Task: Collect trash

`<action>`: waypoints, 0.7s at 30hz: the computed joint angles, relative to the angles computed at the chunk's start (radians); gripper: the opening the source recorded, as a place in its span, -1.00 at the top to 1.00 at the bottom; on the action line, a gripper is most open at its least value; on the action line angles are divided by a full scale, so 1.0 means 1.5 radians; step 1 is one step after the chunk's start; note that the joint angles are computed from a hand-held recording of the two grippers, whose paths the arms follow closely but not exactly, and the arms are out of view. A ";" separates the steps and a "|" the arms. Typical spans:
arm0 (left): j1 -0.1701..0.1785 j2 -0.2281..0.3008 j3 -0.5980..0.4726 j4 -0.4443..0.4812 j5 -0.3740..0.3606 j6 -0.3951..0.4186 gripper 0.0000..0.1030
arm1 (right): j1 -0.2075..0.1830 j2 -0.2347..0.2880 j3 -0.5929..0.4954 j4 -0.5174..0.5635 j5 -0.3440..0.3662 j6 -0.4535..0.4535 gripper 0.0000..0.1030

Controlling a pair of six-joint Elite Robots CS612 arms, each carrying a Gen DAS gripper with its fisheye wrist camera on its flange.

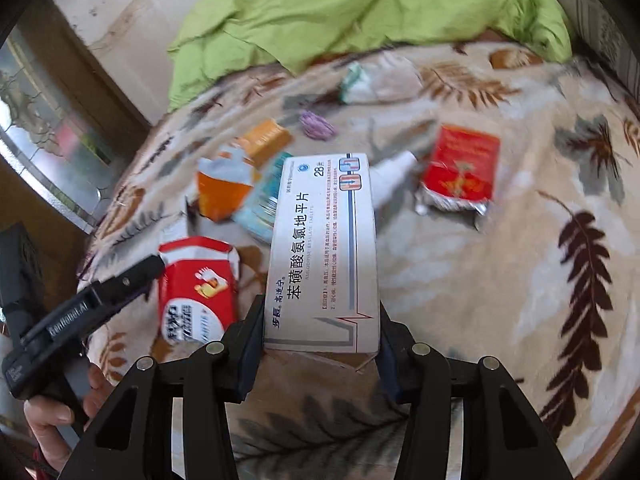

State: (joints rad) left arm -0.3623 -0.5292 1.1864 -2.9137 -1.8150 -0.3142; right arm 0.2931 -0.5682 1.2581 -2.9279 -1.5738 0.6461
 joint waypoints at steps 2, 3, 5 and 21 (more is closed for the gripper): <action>-0.002 0.010 -0.018 0.012 -0.005 -0.015 -0.24 | -0.003 -0.002 0.005 0.006 0.001 0.005 -0.01; -0.002 0.016 -0.030 0.019 -0.010 -0.024 -0.24 | -0.004 -0.003 0.006 0.003 0.007 0.008 -0.01; -0.004 0.028 -0.052 0.041 -0.024 -0.031 -0.24 | -0.006 -0.004 0.011 -0.001 0.006 0.011 -0.01; 0.003 0.010 -0.022 -0.048 -0.035 0.024 0.12 | -0.010 -0.009 0.024 -0.020 0.009 0.029 -0.01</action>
State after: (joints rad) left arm -0.3573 -0.5145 1.1534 -2.9853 -1.8674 -0.2776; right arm 0.2773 -0.5812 1.2941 -2.9577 -1.5600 0.6891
